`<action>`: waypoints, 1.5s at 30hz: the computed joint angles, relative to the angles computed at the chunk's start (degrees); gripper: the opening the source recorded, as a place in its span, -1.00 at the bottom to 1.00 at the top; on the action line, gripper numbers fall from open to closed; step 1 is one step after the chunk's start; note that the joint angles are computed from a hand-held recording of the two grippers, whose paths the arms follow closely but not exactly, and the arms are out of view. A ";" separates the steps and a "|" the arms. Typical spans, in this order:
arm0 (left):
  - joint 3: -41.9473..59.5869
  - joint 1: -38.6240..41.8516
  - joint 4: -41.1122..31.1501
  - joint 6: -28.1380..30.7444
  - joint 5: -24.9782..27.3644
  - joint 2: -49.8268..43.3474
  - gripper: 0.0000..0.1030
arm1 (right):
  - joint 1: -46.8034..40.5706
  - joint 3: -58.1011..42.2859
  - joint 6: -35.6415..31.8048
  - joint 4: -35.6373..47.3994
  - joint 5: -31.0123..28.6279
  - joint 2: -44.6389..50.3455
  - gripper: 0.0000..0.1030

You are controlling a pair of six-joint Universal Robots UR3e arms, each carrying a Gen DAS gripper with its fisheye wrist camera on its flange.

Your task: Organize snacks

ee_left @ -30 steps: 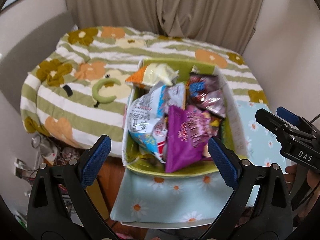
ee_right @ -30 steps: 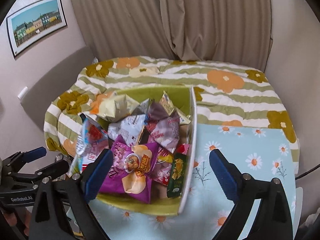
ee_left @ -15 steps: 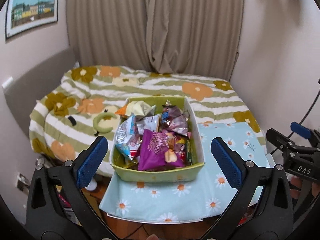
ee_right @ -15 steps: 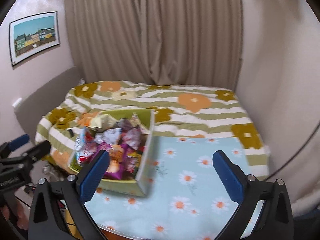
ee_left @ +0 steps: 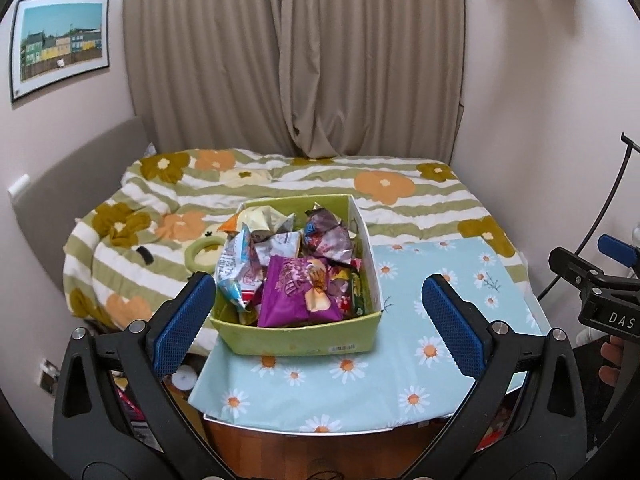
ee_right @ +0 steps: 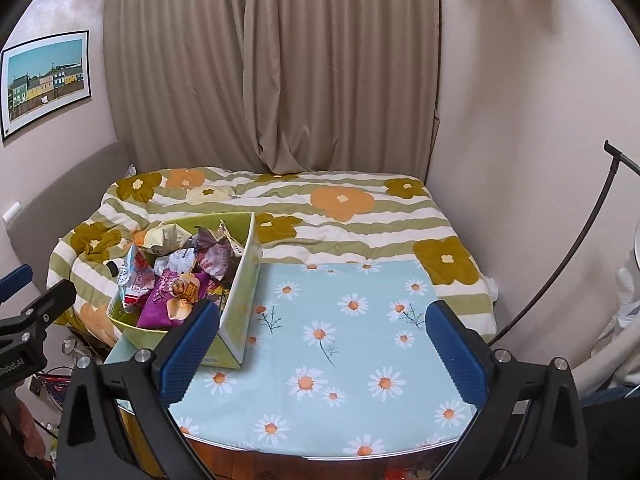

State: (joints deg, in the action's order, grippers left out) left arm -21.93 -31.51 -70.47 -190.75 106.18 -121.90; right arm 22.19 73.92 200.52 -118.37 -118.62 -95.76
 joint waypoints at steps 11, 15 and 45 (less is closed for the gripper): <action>3.37 -1.78 -1.90 -0.23 2.10 -1.64 0.99 | 0.01 0.76 0.23 0.11 0.00 -0.93 0.99; 6.58 -2.00 -3.30 -0.14 2.30 -3.29 0.99 | 0.10 0.35 0.46 0.79 -0.06 -1.00 0.99; 1.35 -0.51 -0.43 1.81 0.48 -0.62 0.99 | -1.43 1.29 -0.19 0.86 1.16 -1.96 0.99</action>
State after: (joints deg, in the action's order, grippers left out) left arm -20.58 -32.02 -70.90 -188.94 106.66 -122.52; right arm 20.76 75.21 200.33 -117.51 -117.46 -97.72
